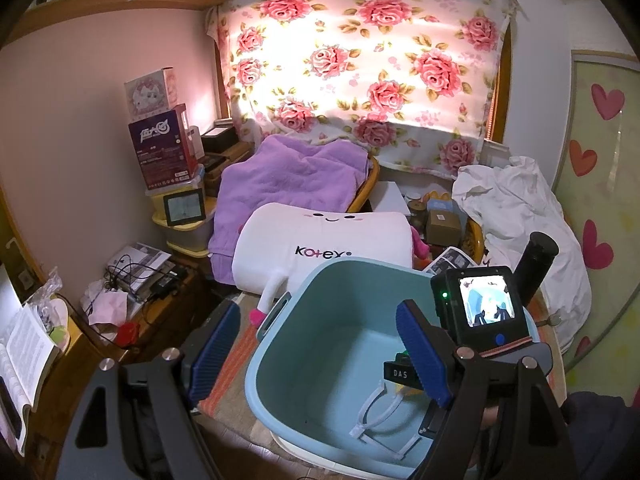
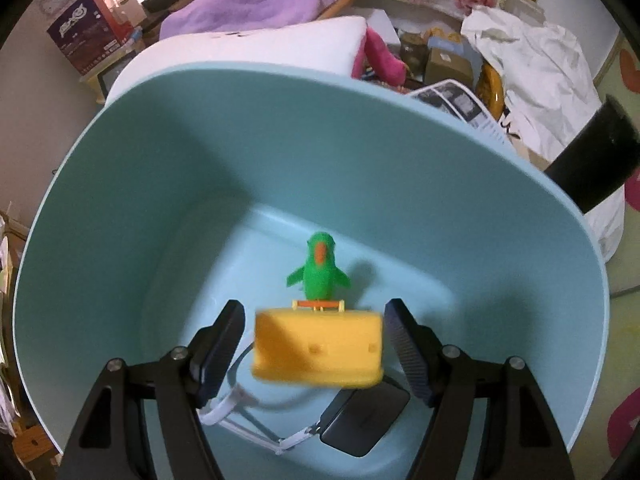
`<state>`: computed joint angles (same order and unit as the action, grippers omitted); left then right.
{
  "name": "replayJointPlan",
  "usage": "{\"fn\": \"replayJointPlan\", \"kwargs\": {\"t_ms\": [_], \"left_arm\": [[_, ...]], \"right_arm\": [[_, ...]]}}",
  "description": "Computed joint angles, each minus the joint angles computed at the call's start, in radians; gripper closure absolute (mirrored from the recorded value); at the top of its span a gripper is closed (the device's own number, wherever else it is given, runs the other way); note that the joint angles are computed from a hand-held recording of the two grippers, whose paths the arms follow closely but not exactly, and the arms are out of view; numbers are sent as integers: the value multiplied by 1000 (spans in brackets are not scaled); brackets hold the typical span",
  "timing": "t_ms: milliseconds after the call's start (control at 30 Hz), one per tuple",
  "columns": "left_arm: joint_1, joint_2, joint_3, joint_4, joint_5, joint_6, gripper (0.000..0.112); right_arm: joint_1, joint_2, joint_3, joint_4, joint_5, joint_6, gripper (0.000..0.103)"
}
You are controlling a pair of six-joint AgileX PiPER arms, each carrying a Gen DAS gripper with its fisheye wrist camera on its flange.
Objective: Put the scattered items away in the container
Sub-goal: 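Lower the yellow toy into the basin and open the right gripper, then withdraw the right tool from the basin while the left tool approaches the black thermos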
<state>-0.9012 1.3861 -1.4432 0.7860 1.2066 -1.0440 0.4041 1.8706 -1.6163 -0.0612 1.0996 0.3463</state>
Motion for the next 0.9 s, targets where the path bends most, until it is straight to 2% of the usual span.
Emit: {"fn": "replayJointPlan", "kwargs": {"t_ms": [367, 900], "left_arm": [[-7, 2, -21, 3, 1, 11, 29], [-75, 95, -173, 10, 0, 67, 29]], "right_arm": [[15, -39, 39, -23, -14, 15, 27], [-30, -337, 217, -63, -23, -5, 27]]}}
